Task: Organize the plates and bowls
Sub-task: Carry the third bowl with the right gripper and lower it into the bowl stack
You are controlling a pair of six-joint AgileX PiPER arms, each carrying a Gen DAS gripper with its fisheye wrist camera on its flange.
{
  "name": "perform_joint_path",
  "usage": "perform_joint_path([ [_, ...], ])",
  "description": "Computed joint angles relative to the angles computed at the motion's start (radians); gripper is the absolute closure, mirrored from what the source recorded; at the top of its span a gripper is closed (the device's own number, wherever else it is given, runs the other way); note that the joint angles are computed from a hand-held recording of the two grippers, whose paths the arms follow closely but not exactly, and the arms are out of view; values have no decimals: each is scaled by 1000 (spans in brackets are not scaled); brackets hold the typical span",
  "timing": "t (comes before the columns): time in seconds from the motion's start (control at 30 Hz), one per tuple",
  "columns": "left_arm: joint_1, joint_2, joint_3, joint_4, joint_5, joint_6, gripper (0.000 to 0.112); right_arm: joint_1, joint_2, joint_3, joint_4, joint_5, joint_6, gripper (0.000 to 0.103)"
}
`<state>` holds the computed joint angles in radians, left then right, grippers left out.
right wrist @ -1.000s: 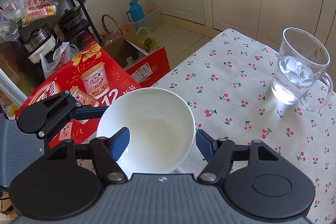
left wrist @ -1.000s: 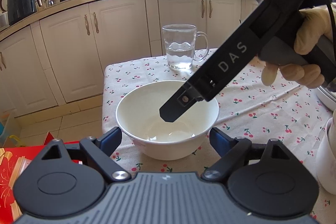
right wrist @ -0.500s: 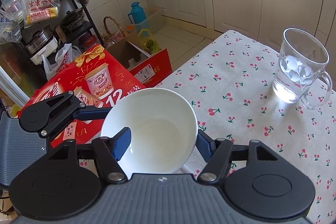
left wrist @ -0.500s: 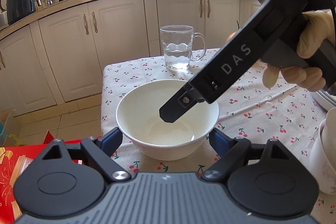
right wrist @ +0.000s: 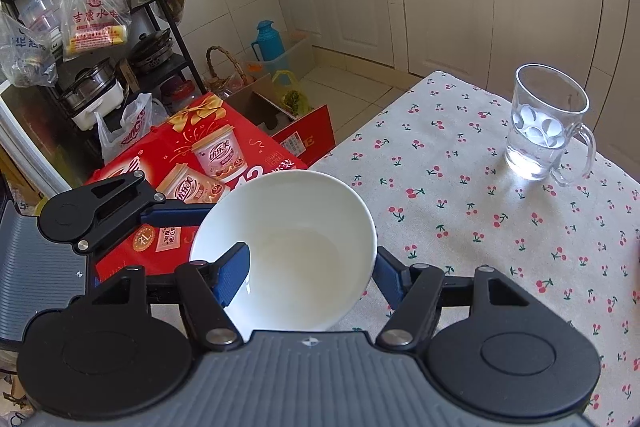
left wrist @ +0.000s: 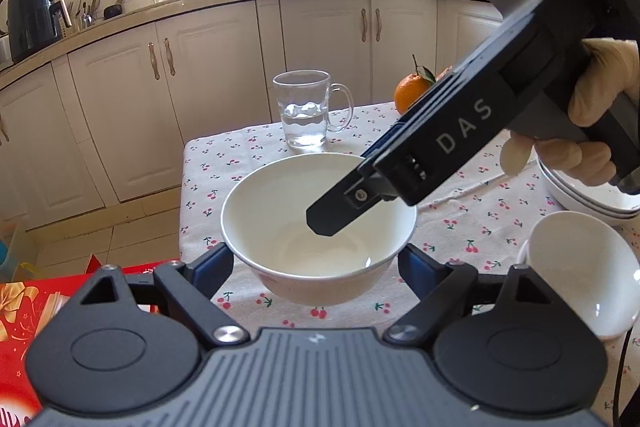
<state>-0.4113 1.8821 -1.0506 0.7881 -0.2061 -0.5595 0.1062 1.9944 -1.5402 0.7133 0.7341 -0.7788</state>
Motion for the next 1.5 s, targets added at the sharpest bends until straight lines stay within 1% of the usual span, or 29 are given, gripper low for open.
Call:
perform_joint_path([
  [0.1, -28, -54, 47, -60, 14, 53, 23, -9, -78, 100, 40, -25, -45, 31],
  [0.2, -63, -105, 97, -158, 23, 139, 23, -19, -161, 207, 84, -51, -92, 31],
  [0.33, -102, -160, 153, -217, 23, 180, 23, -38, -268, 335, 129, -71, -144, 31],
  [0.47, -134, -203, 187, -158, 24, 96, 23, -55, -368, 447, 149, -92, -176, 31],
  [0.53, -151, -222, 204, -174, 21, 104, 23, -69, -415, 496, 164, -95, -190, 31],
  [0.77, -233, -244, 226, -379, 41, 294, 23, -125, -551, 632, 204, -93, -252, 31],
  [0.8, -241, -243, 226, -388, 41, 302, 23, -134, -567, 648, 207, -92, -258, 31],
  [0.97, -278, -233, 220, -390, 44, 305, 23, -190, -635, 715, 225, -74, -286, 31],
  [1.03, -287, -222, 216, -352, 44, 263, 23, -209, -659, 742, 229, -72, -300, 31],
  [1.1, -300, -212, 210, -345, 49, 251, 23, -224, -674, 761, 228, -72, -303, 31],
  [1.17, -311, -203, 206, -343, 53, 246, 23, -240, -683, 781, 233, -71, -312, 31],
  [1.4, -327, -182, 190, -249, 64, 151, 23, -295, -699, 828, 258, -52, -355, 31],
  [1.5, -332, -174, 185, -240, 68, 144, 23, -301, -698, 838, 262, -56, -363, 31],
])
